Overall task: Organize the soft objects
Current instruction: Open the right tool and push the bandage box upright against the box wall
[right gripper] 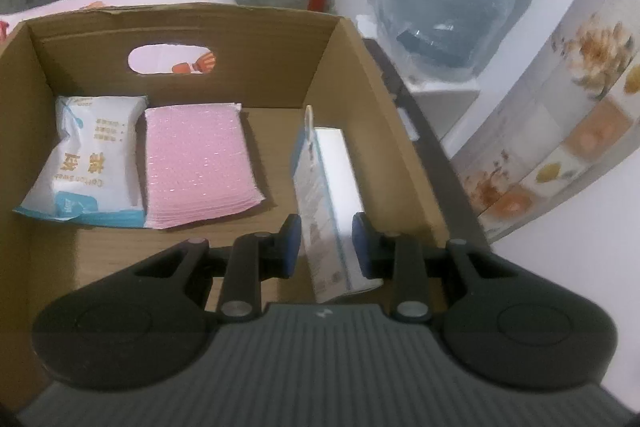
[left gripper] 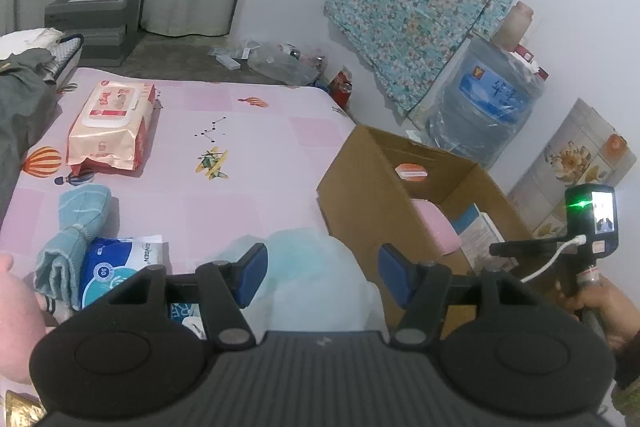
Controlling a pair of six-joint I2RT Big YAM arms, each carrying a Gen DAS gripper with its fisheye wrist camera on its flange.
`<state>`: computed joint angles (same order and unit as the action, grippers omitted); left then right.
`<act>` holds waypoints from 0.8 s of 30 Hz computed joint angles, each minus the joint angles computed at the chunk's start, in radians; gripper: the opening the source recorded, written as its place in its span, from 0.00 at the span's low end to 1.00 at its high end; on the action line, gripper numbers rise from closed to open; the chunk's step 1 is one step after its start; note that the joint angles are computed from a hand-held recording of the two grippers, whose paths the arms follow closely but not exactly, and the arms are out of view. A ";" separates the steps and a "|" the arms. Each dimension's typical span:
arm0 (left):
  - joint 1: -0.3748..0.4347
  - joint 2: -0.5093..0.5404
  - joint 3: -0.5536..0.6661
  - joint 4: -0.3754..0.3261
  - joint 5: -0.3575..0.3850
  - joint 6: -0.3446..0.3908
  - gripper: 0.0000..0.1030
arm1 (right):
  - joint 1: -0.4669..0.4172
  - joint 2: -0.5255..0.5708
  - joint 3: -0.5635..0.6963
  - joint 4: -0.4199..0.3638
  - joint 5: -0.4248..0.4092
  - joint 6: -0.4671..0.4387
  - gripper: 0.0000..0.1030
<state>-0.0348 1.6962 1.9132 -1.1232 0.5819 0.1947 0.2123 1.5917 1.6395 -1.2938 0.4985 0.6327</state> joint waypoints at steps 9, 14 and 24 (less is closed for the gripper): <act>0.002 0.024 0.031 -0.014 -0.021 0.006 0.60 | 0.035 -0.008 -0.034 0.066 -0.134 0.104 0.27; 0.014 0.036 0.067 -0.002 -0.035 -0.018 0.60 | 0.097 0.023 0.021 0.143 -0.214 0.043 0.25; -0.018 0.051 0.088 -0.057 -0.039 0.014 0.64 | 0.129 0.006 0.001 0.259 -0.567 0.078 0.20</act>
<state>-0.0528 1.7469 2.0015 -1.1802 0.5426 0.2086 0.3408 1.5977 1.6407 -1.0346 -0.0684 0.7107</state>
